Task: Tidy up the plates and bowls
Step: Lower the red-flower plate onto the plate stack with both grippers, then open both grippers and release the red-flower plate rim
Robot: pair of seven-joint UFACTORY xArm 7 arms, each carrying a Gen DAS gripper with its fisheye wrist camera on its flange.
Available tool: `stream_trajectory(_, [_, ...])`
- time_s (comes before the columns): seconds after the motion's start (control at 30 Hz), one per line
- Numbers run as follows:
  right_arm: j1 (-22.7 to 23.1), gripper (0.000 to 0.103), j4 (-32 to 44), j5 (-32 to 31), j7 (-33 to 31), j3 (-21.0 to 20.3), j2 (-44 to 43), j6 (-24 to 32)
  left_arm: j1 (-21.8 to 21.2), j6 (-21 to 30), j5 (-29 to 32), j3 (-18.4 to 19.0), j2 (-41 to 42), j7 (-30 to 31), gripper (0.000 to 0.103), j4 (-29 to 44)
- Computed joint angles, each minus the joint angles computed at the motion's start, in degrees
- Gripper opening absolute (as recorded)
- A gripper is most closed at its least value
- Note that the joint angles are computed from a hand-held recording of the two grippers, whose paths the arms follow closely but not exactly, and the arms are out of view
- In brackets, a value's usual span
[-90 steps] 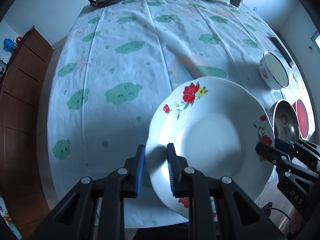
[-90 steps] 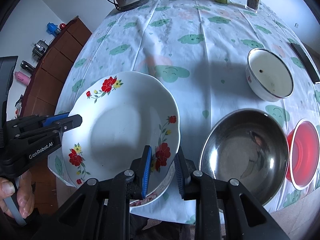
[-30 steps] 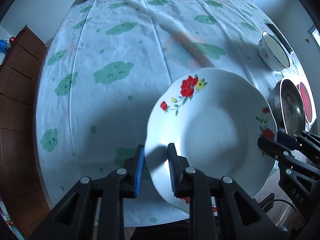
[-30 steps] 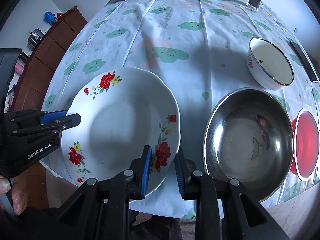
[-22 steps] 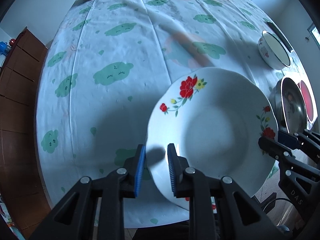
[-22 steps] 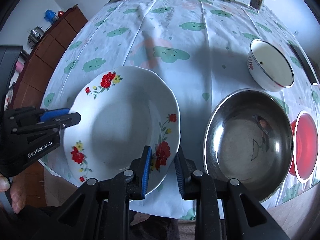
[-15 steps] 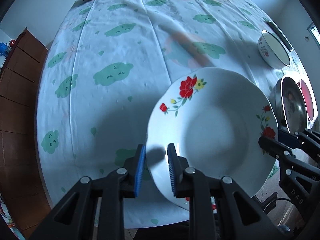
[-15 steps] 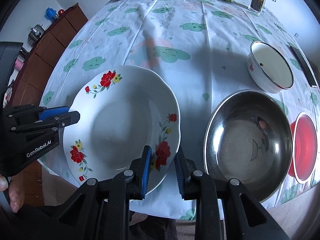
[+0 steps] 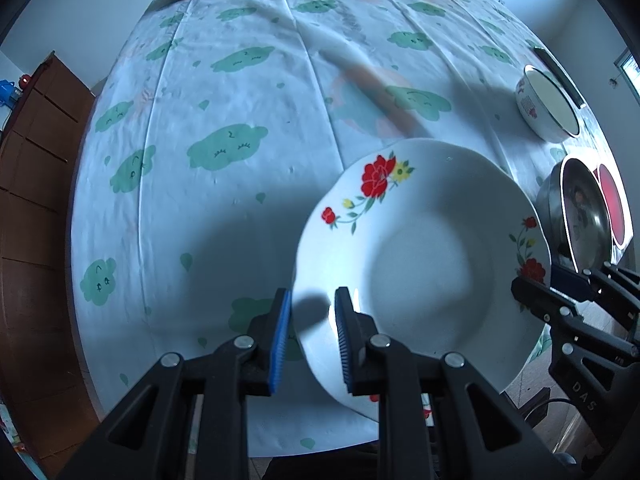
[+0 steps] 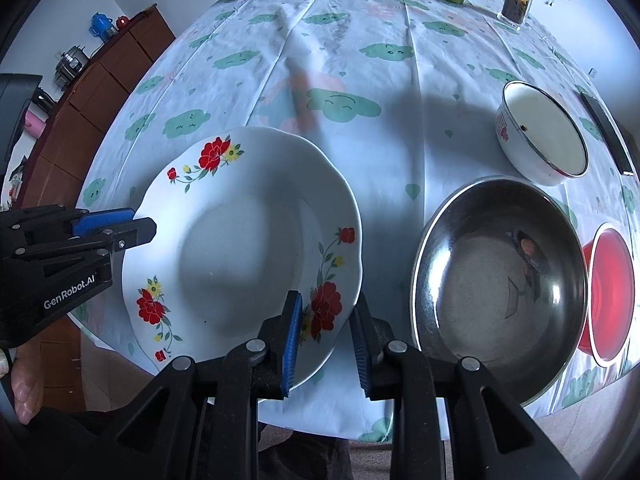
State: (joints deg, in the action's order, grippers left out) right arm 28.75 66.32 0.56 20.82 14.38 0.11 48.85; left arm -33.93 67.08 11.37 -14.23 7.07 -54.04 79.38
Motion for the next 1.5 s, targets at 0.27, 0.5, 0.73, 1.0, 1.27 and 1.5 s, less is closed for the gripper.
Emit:
stream_trajectory(0.27, [0.4, 0.030, 0.5, -1.6, 0.2, 0.2, 0.5, 0.3, 0.5, -1.3, -0.9, 0.2, -0.5, -0.5, 0.020, -0.9])
stream_trajectory(0.5, [0.3, 0.043, -0.2, 0.7, -0.8, 0.1, 0.3, -1.4, 0.5, -2.3, -0.1, -0.1, -1.1, -1.4, 0.039, -1.2])
stream_trajectory(0.73, [0.0, 0.049, -0.9, 0.0, -0.1, 0.0, -0.8, -3.3, 0.9, -1.9, 0.2, 0.0, -1.7, -3.0, 0.051, -1.8])
stream_trajectory(1.0, [-0.3, 0.050, -1.8, 1.3, -1.6, -0.1, -2.1, -4.9, 0.3, -0.5, 1.8, -0.1, -0.5, -3.4, 0.053, 0.5])
stream_trajectory(1.27, [-1.3, 0.050, -4.4, 3.5, -1.9, -0.7, -5.8, -6.7, -1.2, 1.0, 3.0, 0.1, 2.6, -2.0, 0.056, 5.9])
stream_trajectory(1.5, [-3.1, 0.050, -8.0, 5.9, -1.8, -1.8, -10.9, -7.8, -3.8, 3.4, 4.7, 0.8, 7.7, 0.9, 0.056, 14.9])
